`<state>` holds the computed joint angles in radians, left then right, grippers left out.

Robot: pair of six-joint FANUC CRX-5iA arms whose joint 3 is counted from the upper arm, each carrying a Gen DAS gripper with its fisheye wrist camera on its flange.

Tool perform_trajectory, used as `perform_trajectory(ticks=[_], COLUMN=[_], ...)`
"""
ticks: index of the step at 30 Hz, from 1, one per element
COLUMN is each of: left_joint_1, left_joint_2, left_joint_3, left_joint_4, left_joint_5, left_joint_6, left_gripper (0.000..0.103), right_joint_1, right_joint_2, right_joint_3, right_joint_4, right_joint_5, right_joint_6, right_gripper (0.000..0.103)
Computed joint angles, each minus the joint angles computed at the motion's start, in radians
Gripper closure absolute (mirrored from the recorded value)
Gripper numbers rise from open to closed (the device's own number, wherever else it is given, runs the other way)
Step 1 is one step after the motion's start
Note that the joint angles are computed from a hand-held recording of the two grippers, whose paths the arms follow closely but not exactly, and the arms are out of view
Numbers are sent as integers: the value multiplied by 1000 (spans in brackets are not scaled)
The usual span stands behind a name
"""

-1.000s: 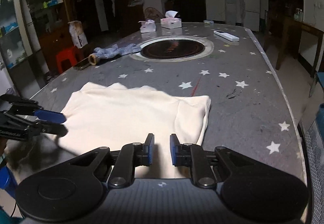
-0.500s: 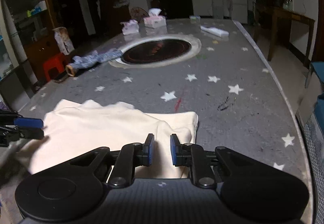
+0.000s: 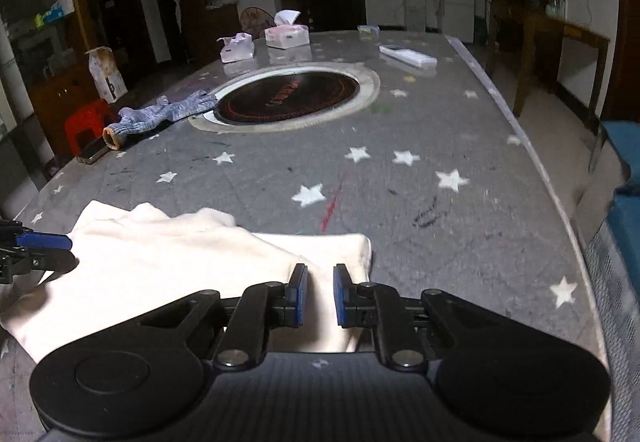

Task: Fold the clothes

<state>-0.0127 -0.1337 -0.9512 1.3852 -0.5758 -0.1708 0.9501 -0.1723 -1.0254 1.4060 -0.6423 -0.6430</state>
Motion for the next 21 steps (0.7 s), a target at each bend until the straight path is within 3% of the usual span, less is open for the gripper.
perform_trajectory(ticks=[10,17,21], left_joint_1=[-26,-48,-40], left_joint_2=[-57,-98,-111], left_joint_3=[-12,-30,-38], left_joint_4=[-63,-99,-130], left_joint_5=[64,131,141], left_joint_6=[83,128,150], left_gripper=[47,34,33], right_joint_1=[61,107,123], right_joint_2=[18,3,37], right_joint_3=[21,25,42], right_joint_4=[19,76,66], right_joint_5=[-18,-5,29], right_joint_6=[-18,-18,23], right_gripper=[87,76,72])
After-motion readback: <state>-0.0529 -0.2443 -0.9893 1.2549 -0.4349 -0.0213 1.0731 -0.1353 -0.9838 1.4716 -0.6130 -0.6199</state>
